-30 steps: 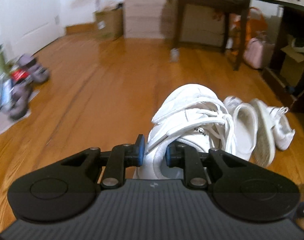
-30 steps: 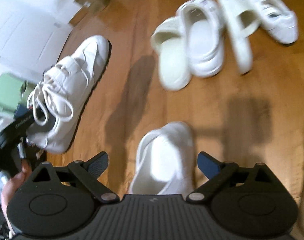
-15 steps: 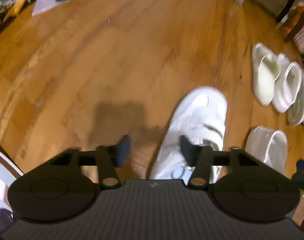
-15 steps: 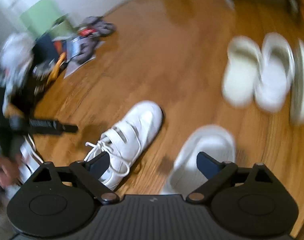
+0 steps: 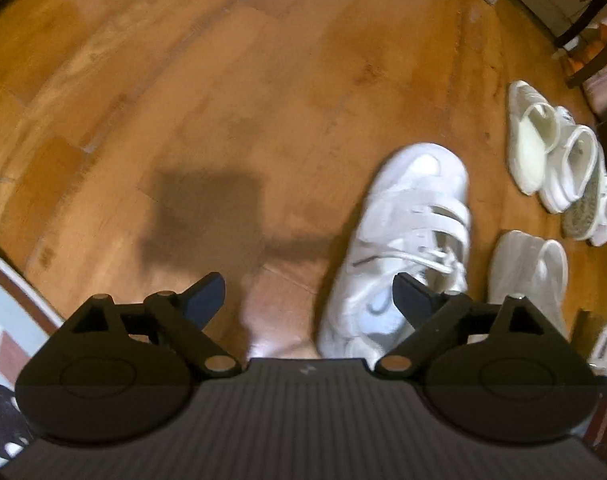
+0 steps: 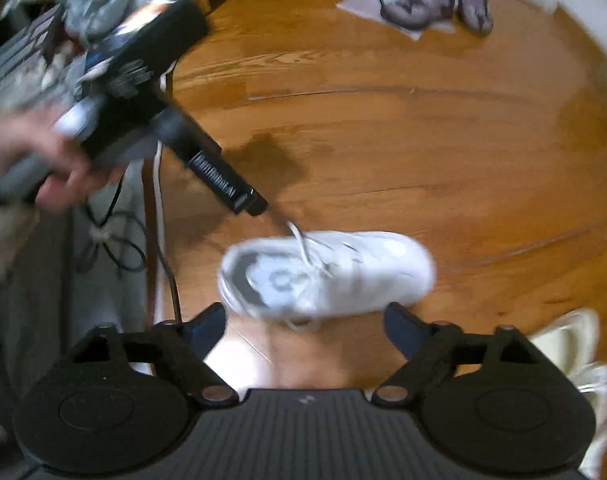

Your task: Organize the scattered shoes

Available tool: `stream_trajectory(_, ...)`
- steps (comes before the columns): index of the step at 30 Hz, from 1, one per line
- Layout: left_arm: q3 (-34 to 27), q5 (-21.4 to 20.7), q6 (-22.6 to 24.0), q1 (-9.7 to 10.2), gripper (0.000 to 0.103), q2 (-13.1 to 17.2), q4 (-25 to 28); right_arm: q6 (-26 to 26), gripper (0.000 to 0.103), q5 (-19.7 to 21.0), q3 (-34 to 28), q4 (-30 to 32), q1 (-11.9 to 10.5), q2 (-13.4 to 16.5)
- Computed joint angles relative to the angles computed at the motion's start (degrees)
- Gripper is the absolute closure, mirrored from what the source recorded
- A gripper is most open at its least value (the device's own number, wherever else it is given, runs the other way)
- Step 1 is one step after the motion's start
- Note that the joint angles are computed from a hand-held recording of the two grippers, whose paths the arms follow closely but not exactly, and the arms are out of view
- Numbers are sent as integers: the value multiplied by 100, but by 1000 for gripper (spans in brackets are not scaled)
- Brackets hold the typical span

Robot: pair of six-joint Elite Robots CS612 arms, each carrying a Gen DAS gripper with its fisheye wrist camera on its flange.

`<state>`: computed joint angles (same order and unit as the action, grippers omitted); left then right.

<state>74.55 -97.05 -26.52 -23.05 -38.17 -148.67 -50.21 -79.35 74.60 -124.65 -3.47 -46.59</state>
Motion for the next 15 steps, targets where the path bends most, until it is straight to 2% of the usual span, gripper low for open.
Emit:
stream_trajectory(1, 40, -70, -90, 30, 10, -9, -164, 29, 16, -255, -170, 142, 85, 154)
stream_trajectory(2, 96, -144, -225, 51, 9, -32, -276, -38, 24, -437, -252, 167, 135, 241)
stream_trajectory(3, 148, -210, -337, 72, 8, -49, -384, -319, 26, -706, -288, 35, 201, 330)
stream_trajectory(5, 192, -262, -234, 103, 7, -32, -491, -766, 25, -893, -440, 41, 234, 472)
stream_trajectory(9, 81, -283, 208, 92, 7, 38, -140, -916, 23, -881, -936, 571, 203, 788)
stream_trajectory(11, 37, -364, 263, 101, 7, 63, -133, -870, 23, -862, -1107, 681, 188, 936)
stream_trajectory(15, 44, -560, 319, 121, 7, 67, -247, -666, 14, -842, -1348, 892, 174, 1141)
